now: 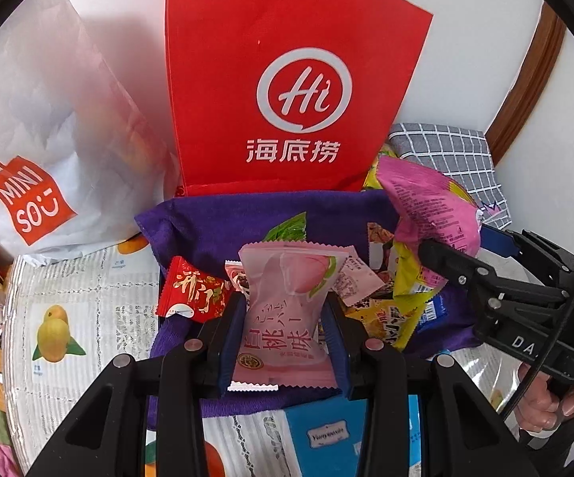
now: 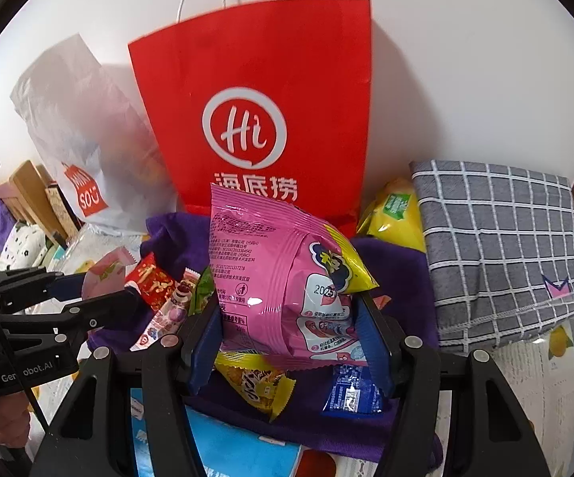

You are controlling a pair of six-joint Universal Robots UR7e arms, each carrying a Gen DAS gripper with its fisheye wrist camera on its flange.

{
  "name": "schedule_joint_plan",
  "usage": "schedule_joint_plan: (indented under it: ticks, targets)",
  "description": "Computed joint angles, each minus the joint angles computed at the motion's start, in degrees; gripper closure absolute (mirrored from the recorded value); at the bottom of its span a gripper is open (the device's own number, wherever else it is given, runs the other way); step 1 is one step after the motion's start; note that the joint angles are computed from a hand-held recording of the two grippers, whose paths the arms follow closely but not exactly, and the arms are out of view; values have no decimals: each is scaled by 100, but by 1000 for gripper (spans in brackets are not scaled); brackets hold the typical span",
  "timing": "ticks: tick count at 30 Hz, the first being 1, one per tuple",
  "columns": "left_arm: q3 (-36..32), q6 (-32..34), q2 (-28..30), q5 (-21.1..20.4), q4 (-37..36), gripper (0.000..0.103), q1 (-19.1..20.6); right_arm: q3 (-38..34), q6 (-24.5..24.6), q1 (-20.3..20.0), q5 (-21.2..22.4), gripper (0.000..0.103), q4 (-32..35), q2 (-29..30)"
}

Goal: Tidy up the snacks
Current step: 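Lower the peach packet onto the towel with the left tool while the right lowers the bag, opening both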

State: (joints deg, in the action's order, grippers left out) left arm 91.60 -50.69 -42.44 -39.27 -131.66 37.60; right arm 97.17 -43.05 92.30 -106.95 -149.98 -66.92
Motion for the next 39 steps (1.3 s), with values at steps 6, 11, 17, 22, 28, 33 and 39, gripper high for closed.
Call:
schedule_joint_plan:
  ticks: [6,11,17,22,28,33,39]
  targets:
    - [-51,-17,45,-10,60,66,121,-110,-85,-6,-152,41,64,174]
    - [-140,-2,129,-41,160,66,230,-193,-156,-14,-324,41,112,304]
    - [-290,110,267,-124,177,66,343,-275,-192,-29,-474,41,201,462]
    - [-425,157,393,-171,268,66,397,-290,-253,-55,-524,41,161,543]
    - [-558,154,544,-235,374,66,475,-267,-430,-73,-585,41,-8,616]
    - [-590,216,633,-364,319,66,549,-242,-452,-83,-530,41,56,593]
    - [-602,238,655,-348,282,65,565,-346,-292,-114,-503,41,257,614]
